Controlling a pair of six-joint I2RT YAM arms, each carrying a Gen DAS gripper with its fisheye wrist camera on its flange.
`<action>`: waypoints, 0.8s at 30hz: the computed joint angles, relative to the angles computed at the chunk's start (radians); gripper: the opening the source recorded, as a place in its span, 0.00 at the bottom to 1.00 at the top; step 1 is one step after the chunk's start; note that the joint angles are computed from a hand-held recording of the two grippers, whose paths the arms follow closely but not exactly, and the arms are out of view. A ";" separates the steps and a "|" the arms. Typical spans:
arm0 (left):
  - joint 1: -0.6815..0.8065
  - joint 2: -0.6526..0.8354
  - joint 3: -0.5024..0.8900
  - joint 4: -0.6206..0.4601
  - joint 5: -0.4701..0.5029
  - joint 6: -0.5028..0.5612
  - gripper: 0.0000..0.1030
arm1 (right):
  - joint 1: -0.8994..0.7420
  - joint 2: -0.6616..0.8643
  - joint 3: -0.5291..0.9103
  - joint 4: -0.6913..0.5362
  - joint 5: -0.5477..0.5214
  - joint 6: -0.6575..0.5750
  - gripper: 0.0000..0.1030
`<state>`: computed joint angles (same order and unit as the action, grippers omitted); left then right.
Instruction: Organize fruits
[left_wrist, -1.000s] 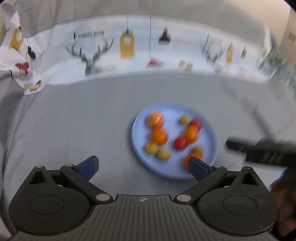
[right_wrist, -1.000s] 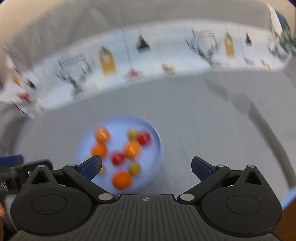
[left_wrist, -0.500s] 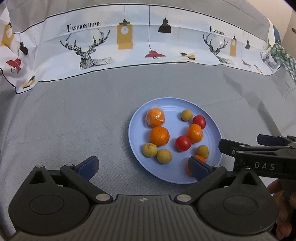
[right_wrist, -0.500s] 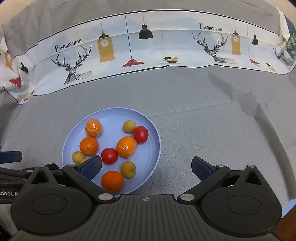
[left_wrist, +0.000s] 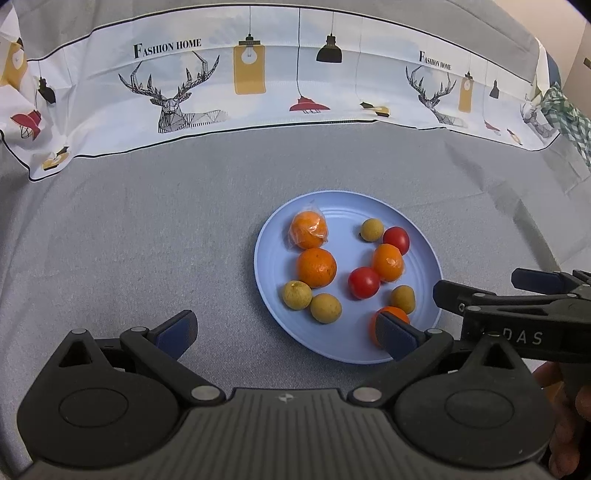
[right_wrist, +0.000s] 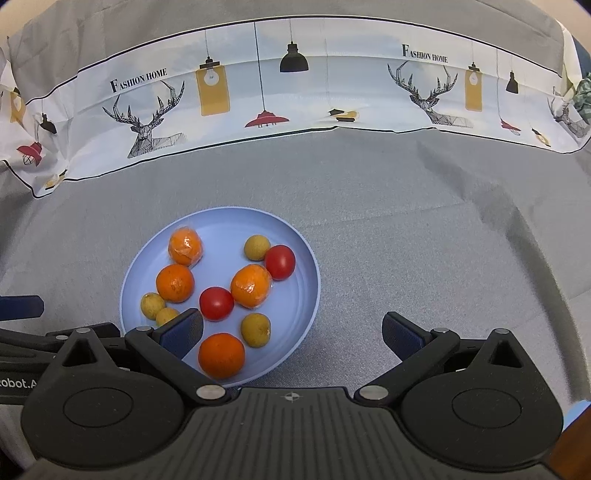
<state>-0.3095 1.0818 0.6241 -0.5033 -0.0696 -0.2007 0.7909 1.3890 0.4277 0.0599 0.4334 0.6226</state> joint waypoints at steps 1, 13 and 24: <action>0.001 0.002 0.001 0.001 0.002 0.000 1.00 | 0.002 0.003 0.001 0.000 0.002 0.000 0.99; -0.001 -0.003 0.006 -0.005 0.008 -0.003 1.00 | 0.007 0.011 0.012 -0.012 0.009 -0.004 0.99; -0.006 -0.007 0.003 -0.005 0.007 -0.003 1.00 | 0.008 0.015 0.016 -0.016 0.010 -0.003 0.99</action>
<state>-0.3160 1.0745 0.6276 -0.5084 -0.0626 -0.2038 0.7993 1.4042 0.4436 0.0435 0.4434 0.6193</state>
